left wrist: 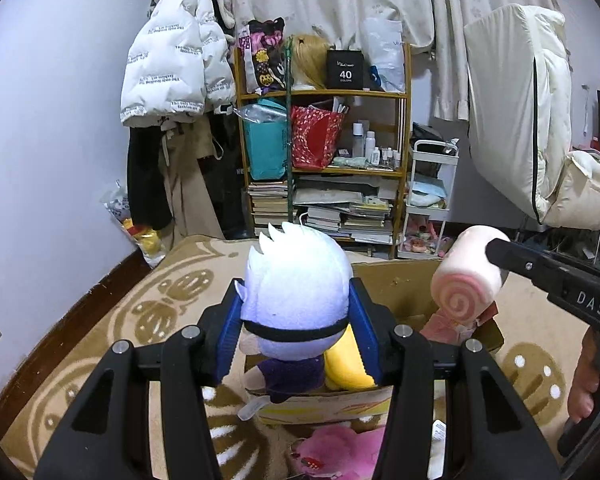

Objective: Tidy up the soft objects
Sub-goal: 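Carry the doll and roll cushion into the box and release both, then move both open tools back toward the remaining items beside the box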

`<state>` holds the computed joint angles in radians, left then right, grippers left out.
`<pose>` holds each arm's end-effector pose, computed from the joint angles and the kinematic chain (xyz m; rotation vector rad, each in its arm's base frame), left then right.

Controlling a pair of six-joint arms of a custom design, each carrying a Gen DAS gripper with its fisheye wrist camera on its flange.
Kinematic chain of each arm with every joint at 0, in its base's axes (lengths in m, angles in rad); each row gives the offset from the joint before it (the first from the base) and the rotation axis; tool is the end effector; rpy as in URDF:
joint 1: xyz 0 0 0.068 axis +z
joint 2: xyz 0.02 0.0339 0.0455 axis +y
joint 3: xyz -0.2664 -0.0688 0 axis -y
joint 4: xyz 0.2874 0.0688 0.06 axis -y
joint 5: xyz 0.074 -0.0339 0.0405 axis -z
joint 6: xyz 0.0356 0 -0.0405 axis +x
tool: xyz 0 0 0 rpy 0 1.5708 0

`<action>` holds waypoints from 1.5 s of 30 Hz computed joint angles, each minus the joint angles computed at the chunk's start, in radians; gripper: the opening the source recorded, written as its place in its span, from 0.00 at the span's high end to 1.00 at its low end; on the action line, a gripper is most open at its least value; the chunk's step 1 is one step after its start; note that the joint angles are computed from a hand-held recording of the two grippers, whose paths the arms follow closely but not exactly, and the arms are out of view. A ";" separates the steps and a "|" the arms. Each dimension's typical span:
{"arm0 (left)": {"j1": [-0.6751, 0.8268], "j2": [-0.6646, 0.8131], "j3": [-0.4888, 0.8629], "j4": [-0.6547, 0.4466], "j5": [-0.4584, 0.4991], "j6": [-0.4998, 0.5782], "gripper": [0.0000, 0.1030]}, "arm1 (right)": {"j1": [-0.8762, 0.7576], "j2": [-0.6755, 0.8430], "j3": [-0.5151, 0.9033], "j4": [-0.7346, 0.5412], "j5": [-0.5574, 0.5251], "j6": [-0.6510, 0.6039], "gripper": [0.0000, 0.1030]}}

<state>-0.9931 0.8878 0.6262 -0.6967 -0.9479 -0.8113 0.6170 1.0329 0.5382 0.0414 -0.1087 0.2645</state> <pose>0.1332 -0.1513 0.2262 -0.1447 2.0665 0.1428 0.2125 0.1555 0.2107 -0.4354 2.0402 0.6587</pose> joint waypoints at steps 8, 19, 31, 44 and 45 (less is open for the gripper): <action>0.032 0.039 -0.019 0.046 0.057 0.048 0.50 | 0.001 0.040 -0.003 0.026 -0.032 -0.011 0.87; 0.025 0.075 -0.008 0.008 0.058 -0.005 0.33 | 0.008 0.115 0.010 0.002 -0.037 -0.016 0.82; -0.032 0.056 0.053 -0.261 0.045 -0.252 0.11 | 0.044 0.020 -0.014 -0.073 0.026 0.004 0.65; -0.255 0.049 0.168 -0.654 0.072 -0.615 0.05 | 0.083 -0.237 -0.055 -0.288 0.097 0.080 0.02; -0.275 0.062 0.179 -0.684 0.078 -0.648 0.04 | 0.084 -0.263 -0.058 -0.316 0.099 0.084 0.01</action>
